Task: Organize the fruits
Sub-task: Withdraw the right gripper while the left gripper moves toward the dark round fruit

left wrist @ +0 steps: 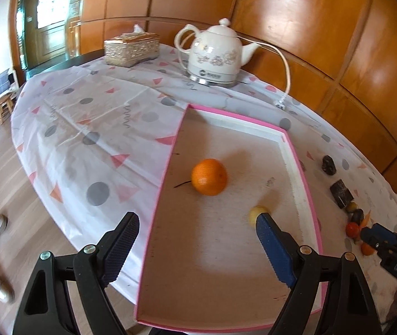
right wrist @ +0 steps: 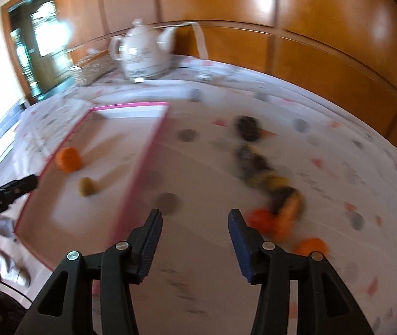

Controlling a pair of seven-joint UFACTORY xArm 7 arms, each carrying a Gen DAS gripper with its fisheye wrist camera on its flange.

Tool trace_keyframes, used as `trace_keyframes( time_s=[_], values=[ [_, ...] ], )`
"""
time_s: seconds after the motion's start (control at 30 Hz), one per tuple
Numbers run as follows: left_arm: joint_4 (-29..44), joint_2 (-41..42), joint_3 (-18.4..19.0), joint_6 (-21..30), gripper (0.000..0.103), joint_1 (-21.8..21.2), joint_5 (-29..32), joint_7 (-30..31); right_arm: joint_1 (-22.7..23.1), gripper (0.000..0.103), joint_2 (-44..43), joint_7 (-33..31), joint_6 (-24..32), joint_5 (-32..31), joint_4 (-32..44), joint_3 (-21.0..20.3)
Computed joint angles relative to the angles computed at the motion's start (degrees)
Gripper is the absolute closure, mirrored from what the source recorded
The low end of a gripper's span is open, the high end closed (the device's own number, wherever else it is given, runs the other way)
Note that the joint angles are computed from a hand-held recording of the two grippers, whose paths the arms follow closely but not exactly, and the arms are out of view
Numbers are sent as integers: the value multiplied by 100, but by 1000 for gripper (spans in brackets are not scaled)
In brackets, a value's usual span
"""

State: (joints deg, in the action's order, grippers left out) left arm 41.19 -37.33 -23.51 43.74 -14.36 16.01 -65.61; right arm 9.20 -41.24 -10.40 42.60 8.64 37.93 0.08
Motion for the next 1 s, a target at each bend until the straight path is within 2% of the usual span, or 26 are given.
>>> trace_keyframes(
  time_s=[0.27,0.47,0.6,0.7,0.83,0.93,1.0],
  values=[
    [459,640,-2,-255,17,-127,118,423,-1074,53,17,253,374,-754,139,-280],
    [839,1165,52,-430,17,-288,168,657,-1847,53,220,274,417,-1238,392,-572],
    [1237,1629,109,-574,20,-384,272,865,-2377,53,475,441,420,-1587,555,-653],
    [1599,2056,207,-673,26,-504,296,1061,-2712,53,648,697,382,-1759,638,-705],
    [2186,2706,371,-754,30,-698,309,1301,-2904,53,902,1014,459,-1641,802,-871],
    [2769,3306,501,-771,32,-868,440,1475,-2903,53,978,1014,514,-1588,880,-921],
    [3356,3881,632,-692,38,-1025,276,1834,-2820,53,986,937,550,-1489,890,-946]
  ],
)
